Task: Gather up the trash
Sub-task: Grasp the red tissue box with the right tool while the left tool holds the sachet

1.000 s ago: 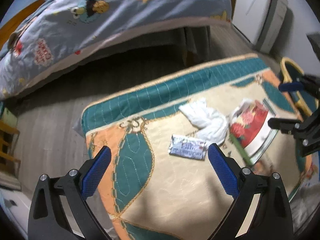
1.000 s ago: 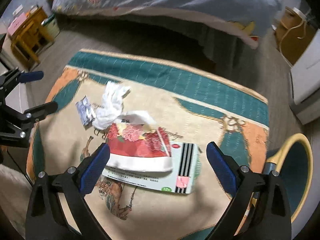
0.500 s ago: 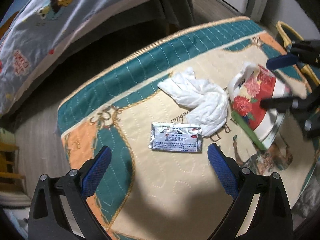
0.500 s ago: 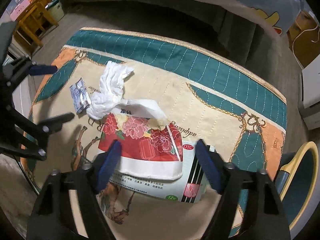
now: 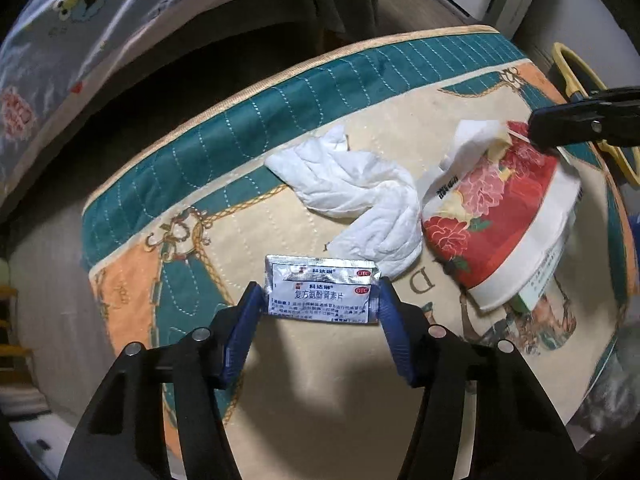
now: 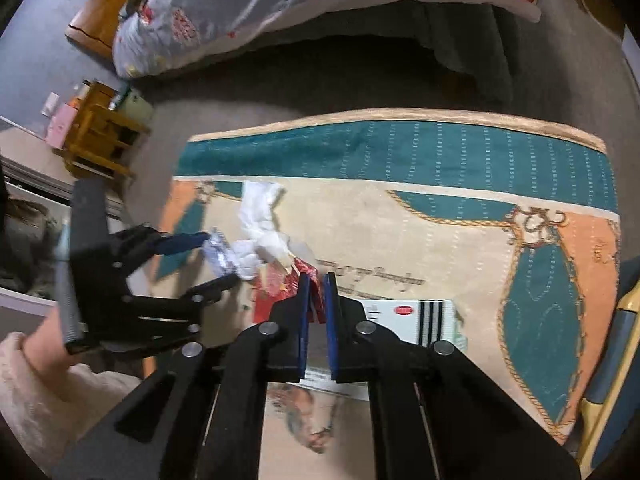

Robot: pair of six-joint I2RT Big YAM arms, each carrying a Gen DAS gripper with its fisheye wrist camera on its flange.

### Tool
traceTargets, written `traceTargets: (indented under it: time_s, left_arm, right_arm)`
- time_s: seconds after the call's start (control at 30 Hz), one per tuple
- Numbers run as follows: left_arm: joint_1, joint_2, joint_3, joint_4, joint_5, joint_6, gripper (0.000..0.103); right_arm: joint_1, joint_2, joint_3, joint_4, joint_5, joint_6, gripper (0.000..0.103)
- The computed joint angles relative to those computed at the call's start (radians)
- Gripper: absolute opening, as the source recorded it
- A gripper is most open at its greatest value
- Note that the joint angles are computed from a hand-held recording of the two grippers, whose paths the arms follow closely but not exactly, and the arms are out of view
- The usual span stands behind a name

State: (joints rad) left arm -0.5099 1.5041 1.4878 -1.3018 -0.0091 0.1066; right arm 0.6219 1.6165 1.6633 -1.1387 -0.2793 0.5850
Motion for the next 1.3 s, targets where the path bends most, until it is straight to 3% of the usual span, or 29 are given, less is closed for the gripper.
traceTargets:
  time_s: [0.23,0.37,0.53,0.6,0.87,0.93,1.0,1.3]
  left_arm:
    - [0.024,0.007,0.011,0.0,0.046,-0.001,0.059]
    - [0.012,0.005,0.004,-0.002,0.034,-0.011,0.059]
    - [0.014,0.011,0.015,-0.01,0.039,-0.016,0.059]
    - [0.012,0.015,0.022,-0.016,0.044,-0.018,0.059]
    - [0.013,0.005,0.008,-0.019,0.044,-0.014,0.059]
    - [0.009,0.003,0.005,-0.019,0.036,-0.009,0.059]
    - [0.01,0.001,0.005,-0.016,0.034,-0.015,0.059]
    - [-0.006,-0.041,0.008,0.017,0.028,-0.041,0.059]
  right_arm:
    - [-0.002,0.014,0.004,0.017,-0.116,0.005,0.007]
    - [0.001,0.021,0.003,0.027,-0.177,0.009,0.008]
    - [0.008,0.022,0.007,0.004,-0.206,-0.008,0.014]
    - [0.012,0.02,0.006,-0.001,-0.211,-0.015,0.028]
    - [0.033,0.026,0.02,-0.006,-0.237,-0.044,0.028]
    - [0.043,0.034,0.033,-0.025,-0.23,-0.064,0.025]
    - [0.052,0.041,0.047,-0.049,-0.21,-0.076,0.007]
    - [0.052,-0.025,0.014,-0.017,-0.135,-0.032,0.004]
